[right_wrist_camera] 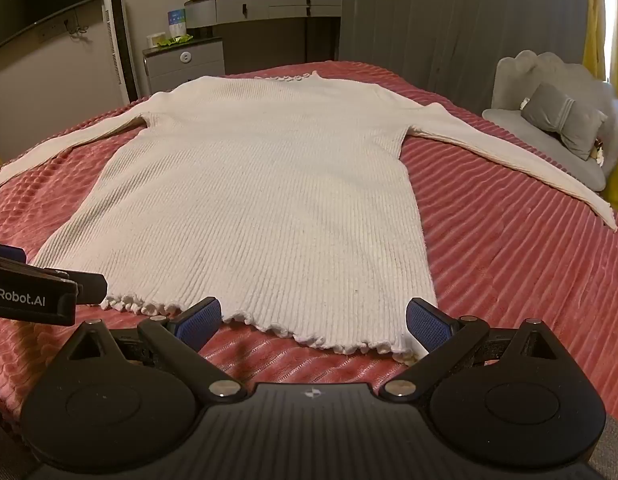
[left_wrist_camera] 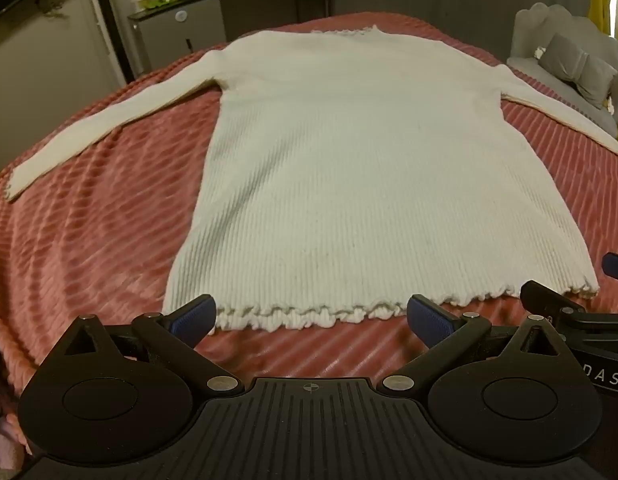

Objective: Fold small clothes

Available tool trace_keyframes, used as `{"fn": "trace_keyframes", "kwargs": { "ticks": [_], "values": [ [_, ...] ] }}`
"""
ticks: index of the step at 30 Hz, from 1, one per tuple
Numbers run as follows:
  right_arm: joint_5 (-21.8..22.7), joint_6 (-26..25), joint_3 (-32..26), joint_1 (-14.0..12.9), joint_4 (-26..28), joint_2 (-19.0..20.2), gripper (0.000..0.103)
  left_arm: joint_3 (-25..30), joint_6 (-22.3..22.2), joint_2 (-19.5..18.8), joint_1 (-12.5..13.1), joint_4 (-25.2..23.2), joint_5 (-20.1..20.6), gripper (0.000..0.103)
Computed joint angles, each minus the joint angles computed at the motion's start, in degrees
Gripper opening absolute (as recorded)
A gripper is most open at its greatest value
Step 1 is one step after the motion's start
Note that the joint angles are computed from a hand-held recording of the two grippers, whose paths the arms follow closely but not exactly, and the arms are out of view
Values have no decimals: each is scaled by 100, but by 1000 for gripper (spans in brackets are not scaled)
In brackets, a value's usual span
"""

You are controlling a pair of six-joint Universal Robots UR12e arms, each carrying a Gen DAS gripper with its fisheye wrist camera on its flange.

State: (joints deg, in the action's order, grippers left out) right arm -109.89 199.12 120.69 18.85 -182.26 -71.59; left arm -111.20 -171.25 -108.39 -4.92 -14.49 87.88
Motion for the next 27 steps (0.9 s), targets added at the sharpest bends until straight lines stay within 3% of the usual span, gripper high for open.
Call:
{"fn": "trace_keyframes", "kwargs": {
  "ticks": [27],
  "values": [
    [11,-9,8,-8,-13,-4,99,-6,-17,-14,-8,100,6,103]
  ]
}}
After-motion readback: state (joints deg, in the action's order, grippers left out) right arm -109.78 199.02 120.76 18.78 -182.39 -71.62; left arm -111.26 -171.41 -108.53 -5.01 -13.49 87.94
